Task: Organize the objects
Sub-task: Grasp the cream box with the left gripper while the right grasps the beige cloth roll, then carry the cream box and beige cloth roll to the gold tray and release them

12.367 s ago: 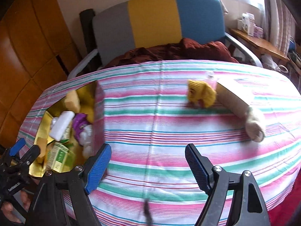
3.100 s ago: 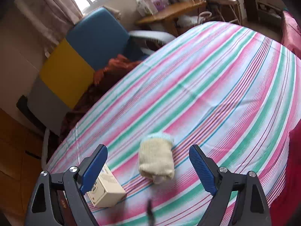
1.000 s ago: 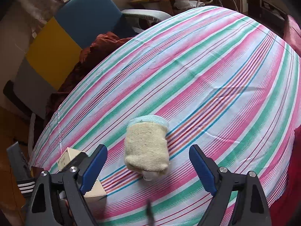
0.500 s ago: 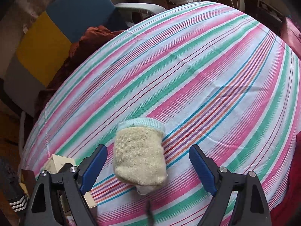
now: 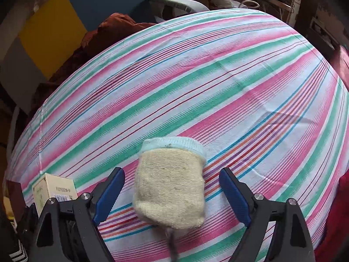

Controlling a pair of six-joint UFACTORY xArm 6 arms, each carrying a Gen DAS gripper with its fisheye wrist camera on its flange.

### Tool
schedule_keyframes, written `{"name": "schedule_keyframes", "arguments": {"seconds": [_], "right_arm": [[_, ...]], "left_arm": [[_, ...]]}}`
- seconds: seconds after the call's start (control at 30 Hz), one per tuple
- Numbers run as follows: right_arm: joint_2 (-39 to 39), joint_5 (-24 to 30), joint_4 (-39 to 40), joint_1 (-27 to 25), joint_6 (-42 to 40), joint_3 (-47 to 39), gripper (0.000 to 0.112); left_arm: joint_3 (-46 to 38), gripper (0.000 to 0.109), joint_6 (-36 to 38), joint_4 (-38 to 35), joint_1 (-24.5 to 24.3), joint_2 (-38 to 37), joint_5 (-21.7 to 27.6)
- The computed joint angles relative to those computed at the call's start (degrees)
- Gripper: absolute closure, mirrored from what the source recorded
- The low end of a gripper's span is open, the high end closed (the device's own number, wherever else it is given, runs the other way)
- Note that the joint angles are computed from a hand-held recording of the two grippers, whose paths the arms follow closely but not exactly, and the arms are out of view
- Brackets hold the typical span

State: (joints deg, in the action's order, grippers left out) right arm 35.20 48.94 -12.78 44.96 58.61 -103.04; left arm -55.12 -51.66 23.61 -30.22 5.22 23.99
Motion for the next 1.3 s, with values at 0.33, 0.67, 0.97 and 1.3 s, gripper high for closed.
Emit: {"name": "schedule_keyframes", "arguments": {"seconds": [0.33, 0.67, 0.97, 1.3], "right_arm": [[-1.4, 0.2, -2.8, 0.8, -1.8, 1.6, 0.058], [2.5, -5.6, 3.0, 3.5, -14.2, -3.2, 0.058], [4.2, -6.3, 2.5, 4.8, -20.4, -5.8, 0.058], [4.5, -6.7, 2.4, 6.8, -23.0, -6.4, 0.058]], "left_arm": [[4.9, 0.056, -14.9, 16.2, -0.4, -5.2, 2.7], [14.7, 0.057, -28.6, 27.2, -1.8, -17.7, 2.3], [20.9, 0.056, -30.2, 30.7, -5.7, -35.5, 12.7], [30.5, 0.056, -28.3, 27.2, -7.7, -55.9, 28.7]]}}
